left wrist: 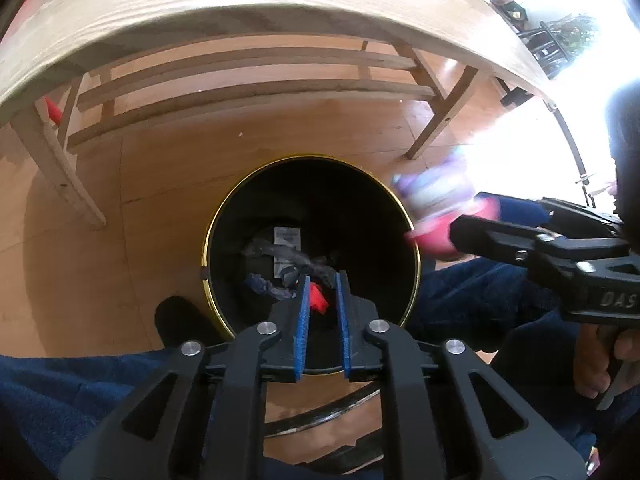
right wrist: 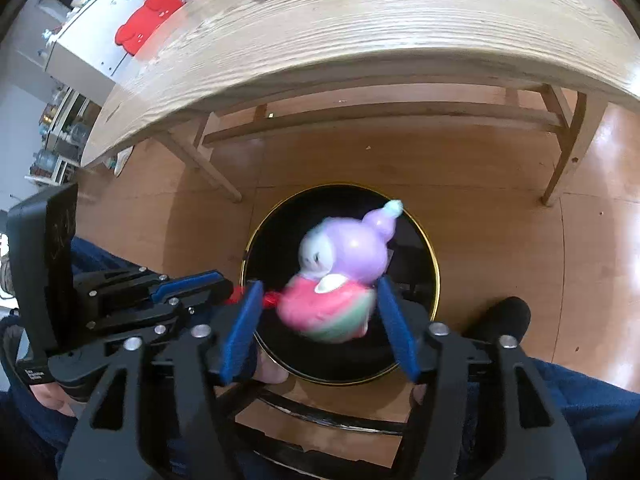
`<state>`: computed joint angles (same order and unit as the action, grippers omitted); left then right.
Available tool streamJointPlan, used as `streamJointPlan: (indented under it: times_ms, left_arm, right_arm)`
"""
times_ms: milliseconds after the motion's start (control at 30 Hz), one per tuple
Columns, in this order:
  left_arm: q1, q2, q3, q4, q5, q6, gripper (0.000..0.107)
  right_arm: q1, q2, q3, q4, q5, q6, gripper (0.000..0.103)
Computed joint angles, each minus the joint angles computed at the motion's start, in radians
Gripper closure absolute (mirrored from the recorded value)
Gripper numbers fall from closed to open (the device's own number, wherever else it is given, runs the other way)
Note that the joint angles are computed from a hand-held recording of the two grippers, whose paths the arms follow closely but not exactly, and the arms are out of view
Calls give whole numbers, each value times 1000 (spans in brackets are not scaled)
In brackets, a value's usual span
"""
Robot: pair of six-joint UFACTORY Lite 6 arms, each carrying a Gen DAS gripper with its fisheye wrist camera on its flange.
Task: Collect trash
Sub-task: 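Drop the red ribbon and pink toy into the black bin, opening both tools, then raise both tools back over the remaining trash on the table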
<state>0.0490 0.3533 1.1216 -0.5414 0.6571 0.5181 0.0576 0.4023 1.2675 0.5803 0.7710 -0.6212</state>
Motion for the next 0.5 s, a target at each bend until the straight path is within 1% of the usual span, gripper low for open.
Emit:
streamJointPlan:
  times_ms: [67, 100, 133, 233, 333, 367, 433, 500]
  left_arm:
    - [1, 2, 1, 5, -4, -10, 80]
    - [1, -1, -2, 3, -7, -11, 68]
    - [1, -8, -7, 0, -14, -11, 60]
    - [-1, -17, -11, 2, -26, -17, 53]
    - [1, -12, -6, 4, -22, -21, 51]
    - [1, -12, -6, 3, -23, -23, 50]
    - [0, -15, -7, -2, -27, -23, 44]
    - [4, -27, -11, -16, -29, -14, 42]
  right_arm:
    - [-4, -4, 1, 8, 1, -5, 35]
    - [-3, -6, 1, 8, 1, -4, 35]
    - [-2, -6, 2, 5, 1, -3, 35]
    - [-2, -6, 3, 5, 2, -2, 34]
    - [0, -10, 2, 5, -1, 2, 32]
    - [2, -13, 0, 5, -3, 4, 30]
    - [2, -21, -2, 6, -10, -3, 30]
    - [3, -40, -6, 15, -18, -17, 30]
